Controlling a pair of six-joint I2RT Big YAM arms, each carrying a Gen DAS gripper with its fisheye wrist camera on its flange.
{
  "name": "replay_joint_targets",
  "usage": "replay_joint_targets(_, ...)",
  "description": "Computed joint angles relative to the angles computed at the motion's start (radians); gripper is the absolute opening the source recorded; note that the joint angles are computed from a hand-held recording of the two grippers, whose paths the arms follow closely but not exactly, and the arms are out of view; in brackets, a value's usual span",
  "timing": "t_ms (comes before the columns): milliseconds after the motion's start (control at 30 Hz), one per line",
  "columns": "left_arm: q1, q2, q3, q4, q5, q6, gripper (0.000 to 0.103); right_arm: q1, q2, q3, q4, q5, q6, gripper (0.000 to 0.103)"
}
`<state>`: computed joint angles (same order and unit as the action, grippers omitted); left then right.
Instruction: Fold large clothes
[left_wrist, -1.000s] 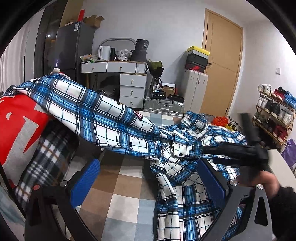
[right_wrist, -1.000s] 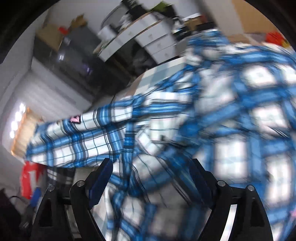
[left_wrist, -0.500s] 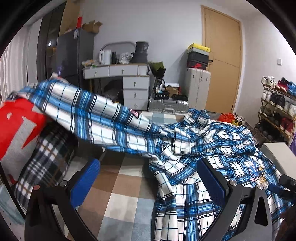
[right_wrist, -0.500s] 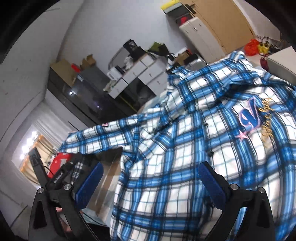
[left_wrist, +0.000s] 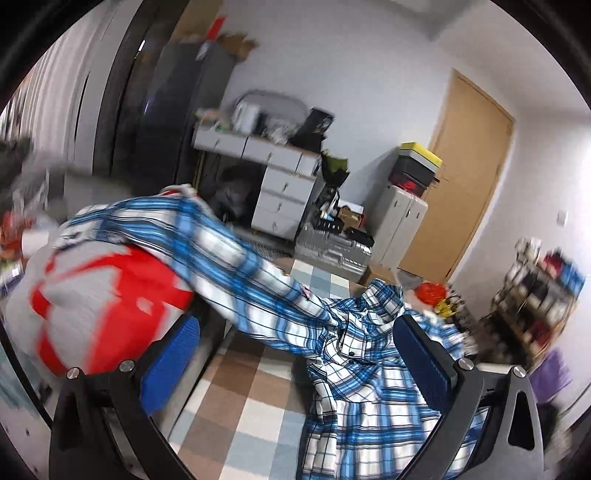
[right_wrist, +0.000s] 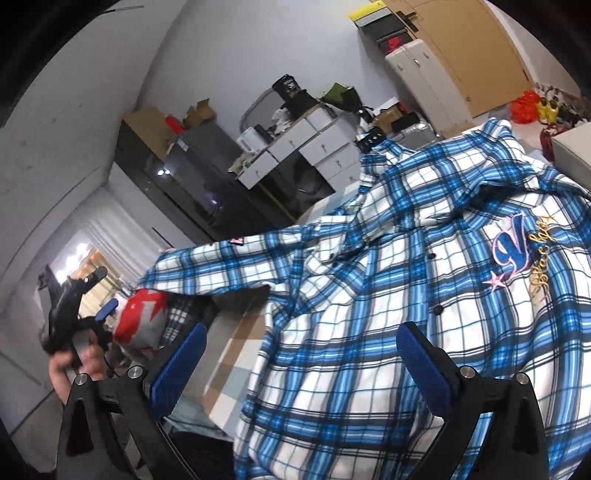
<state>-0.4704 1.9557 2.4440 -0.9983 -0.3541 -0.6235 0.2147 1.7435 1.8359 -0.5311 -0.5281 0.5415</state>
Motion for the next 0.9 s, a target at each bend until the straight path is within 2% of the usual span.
replay_joint_targets(33,0.021,-0.012,0.0,-0.017,0.041,-0.029,0.102,-0.001,-0.003,-0.006,0.013,-0.011,0.014,0.103)
replay_joint_targets(100,0.084,-0.019,0.028,-0.077,0.171,-0.088,0.102,-0.002,-0.004,-0.011,0.032,-0.036,0.039,0.103)
replay_joint_targets(167,0.125,-0.004,0.07,-0.143,0.235,-0.13,0.102,-0.003,-0.005,-0.016,0.038,-0.041,0.047,0.103)
replay_joint_targets(233,0.164,-0.006,0.066,-0.152,0.285,-0.171,0.102,-0.005,-0.004,-0.017,0.039,-0.046,0.05,0.103)
replay_joint_targets(267,0.184,-0.001,0.066,-0.151,0.328,-0.187,0.102,-0.006,-0.003,-0.015,0.036,-0.051,0.053,0.103)
replay_joint_targets(333,0.216,-0.019,0.002,-0.076,0.42,-0.222,0.102,-0.01,0.001,-0.009,0.034,-0.066,0.059,0.103)
replay_joint_targets(433,0.24,-0.017,-0.034,-0.042,0.487,-0.273,0.102,-0.014,-0.007,-0.024,0.055,-0.064,0.081,0.103)
replay_joint_targets(567,0.267,-0.063,-0.164,0.091,0.532,-0.365,0.102,-0.02,-0.02,-0.045,0.076,-0.061,0.097,0.103)
replay_joint_targets(633,0.276,-0.055,-0.154,0.098,0.553,-0.356,0.102,-0.024,-0.02,-0.049,0.084,-0.063,0.109,0.103)
replay_joint_targets(700,0.282,-0.045,-0.14,0.084,0.534,-0.375,0.102,-0.028,-0.011,-0.04,0.081,-0.076,0.126,0.103)
replay_joint_targets(800,0.296,-0.056,-0.176,0.138,0.555,-0.427,0.102,-0.032,-0.006,-0.041,0.091,-0.091,0.156,0.103)
replay_joint_targets(900,0.293,-0.079,-0.225,0.203,0.509,-0.477,0.102,-0.03,-0.009,-0.041,0.084,-0.084,0.146,0.103)
